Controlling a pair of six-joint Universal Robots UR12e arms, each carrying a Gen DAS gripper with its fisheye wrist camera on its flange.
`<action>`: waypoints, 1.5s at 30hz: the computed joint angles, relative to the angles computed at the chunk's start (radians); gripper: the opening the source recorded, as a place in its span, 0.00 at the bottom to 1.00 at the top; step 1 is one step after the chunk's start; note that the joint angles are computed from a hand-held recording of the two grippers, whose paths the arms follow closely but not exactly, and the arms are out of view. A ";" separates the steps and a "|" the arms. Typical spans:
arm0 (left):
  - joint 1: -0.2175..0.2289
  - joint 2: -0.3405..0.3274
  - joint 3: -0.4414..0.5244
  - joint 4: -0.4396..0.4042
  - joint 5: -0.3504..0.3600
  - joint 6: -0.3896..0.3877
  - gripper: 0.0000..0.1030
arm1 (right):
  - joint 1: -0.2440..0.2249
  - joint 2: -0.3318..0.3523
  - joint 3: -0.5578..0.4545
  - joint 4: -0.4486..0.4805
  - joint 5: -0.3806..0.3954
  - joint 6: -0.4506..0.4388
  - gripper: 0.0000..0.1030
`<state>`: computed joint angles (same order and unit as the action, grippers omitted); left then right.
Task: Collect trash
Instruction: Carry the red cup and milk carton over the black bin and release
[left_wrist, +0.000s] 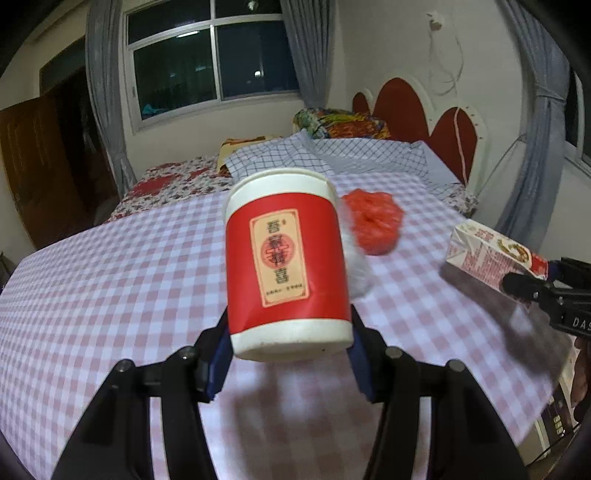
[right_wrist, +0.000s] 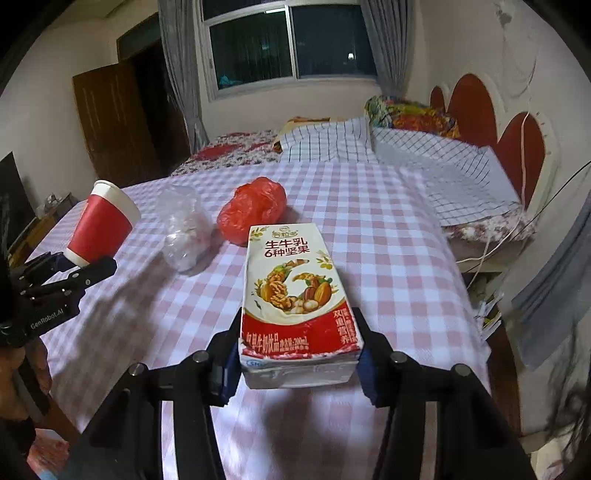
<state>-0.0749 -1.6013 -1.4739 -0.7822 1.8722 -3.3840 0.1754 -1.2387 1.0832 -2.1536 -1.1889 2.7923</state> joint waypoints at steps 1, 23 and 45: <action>-0.009 0.007 -0.008 0.010 0.006 0.002 0.55 | -0.004 -0.014 0.019 -0.012 0.004 -0.003 0.52; -0.172 0.062 -0.045 0.077 0.047 0.013 0.55 | -0.164 -0.307 0.323 -0.159 0.094 0.017 0.52; -0.347 -0.042 0.014 0.117 -0.038 0.075 0.55 | -0.454 -0.500 0.522 -0.175 0.170 0.030 0.52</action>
<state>-0.4219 -1.6434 -1.4599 -0.6648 1.8346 -3.3089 -0.2782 -1.7384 1.6049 -2.3282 -1.0193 2.8222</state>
